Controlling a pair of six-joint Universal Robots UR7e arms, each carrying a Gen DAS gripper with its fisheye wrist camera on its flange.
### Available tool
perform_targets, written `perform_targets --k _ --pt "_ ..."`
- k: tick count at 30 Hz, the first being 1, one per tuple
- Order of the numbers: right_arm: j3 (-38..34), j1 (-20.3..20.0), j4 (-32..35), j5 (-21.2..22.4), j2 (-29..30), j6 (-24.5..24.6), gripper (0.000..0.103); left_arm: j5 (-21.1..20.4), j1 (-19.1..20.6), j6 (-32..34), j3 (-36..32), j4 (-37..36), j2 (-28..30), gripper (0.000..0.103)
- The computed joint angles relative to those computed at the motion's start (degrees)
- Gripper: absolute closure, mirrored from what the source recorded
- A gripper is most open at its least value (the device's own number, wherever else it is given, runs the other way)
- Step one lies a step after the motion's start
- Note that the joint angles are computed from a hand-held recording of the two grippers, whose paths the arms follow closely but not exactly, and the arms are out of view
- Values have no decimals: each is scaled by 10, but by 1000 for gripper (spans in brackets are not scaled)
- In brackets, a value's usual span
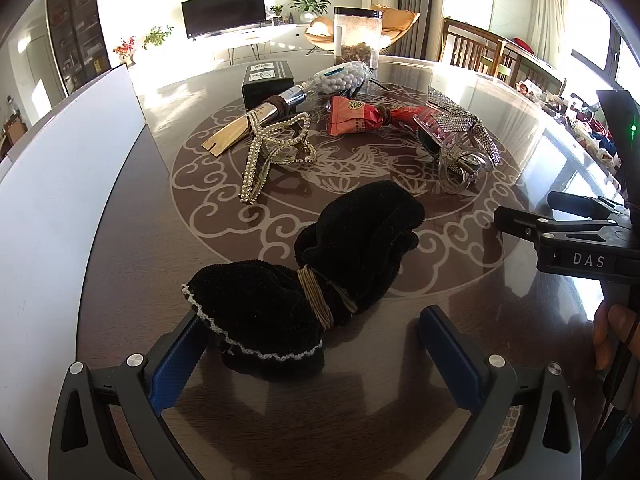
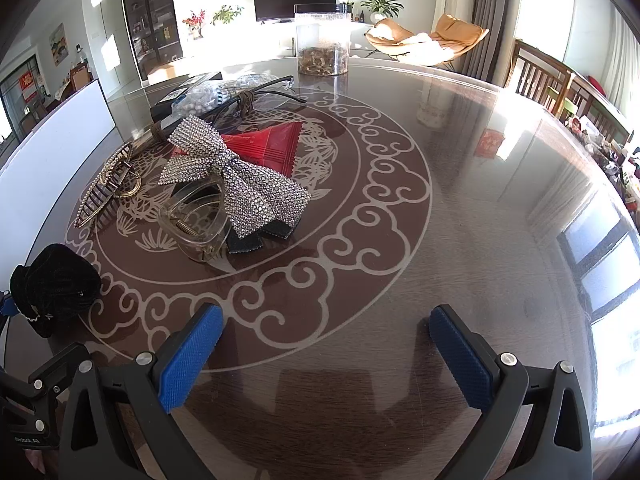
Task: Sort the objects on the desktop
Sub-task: 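Grasp the black velvet pouch with the left gripper while the right gripper grasps the rhinestone bow clip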
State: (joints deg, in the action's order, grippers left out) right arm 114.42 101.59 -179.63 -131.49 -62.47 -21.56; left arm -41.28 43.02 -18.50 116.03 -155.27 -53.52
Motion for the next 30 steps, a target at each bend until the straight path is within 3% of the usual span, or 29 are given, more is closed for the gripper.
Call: perform_targets --k 5,7,10,14,17,19,20,21,23,24,25,30 --pt "0 0 1 2 -1 1 0 -8 1 10 -1 3 -3 0" --pt "7 -6 10 31 -14 -3 0 -17 6 18 -5 22 -10 0" --pt "14 -23 58 110 -45 -30 0 -17 13 20 -12 38 -19 0" --pt "-19 -15 65 113 -23 -106 0 -12 20 49 -29 35 -11 0" --pt "-65 -8 107 142 1 -142 0 -1 22 84 -43 26 5 0" --pt "-105 -2 155 137 26 -154 0 -10 24 114 -44 14 10 0" --pt "-127 0 186 129 40 -155 0 -22 25 131 -39 -5 9 13" --pt "-144 2 211 122 52 -157 0 -43 27 142 -34 -20 3 40" --pt "-162 2 249 117 63 -154 4 -55 28 124 -29 -22 -7 68" --pt "-161 3 250 115 62 -151 13 -59 29 115 -27 -22 -12 71" --pt "-156 5 246 110 60 -145 34 -72 32 109 -21 -32 -18 72" --pt "-104 1 238 145 6 -81 43 -102 21 58 15 -56 -55 73"
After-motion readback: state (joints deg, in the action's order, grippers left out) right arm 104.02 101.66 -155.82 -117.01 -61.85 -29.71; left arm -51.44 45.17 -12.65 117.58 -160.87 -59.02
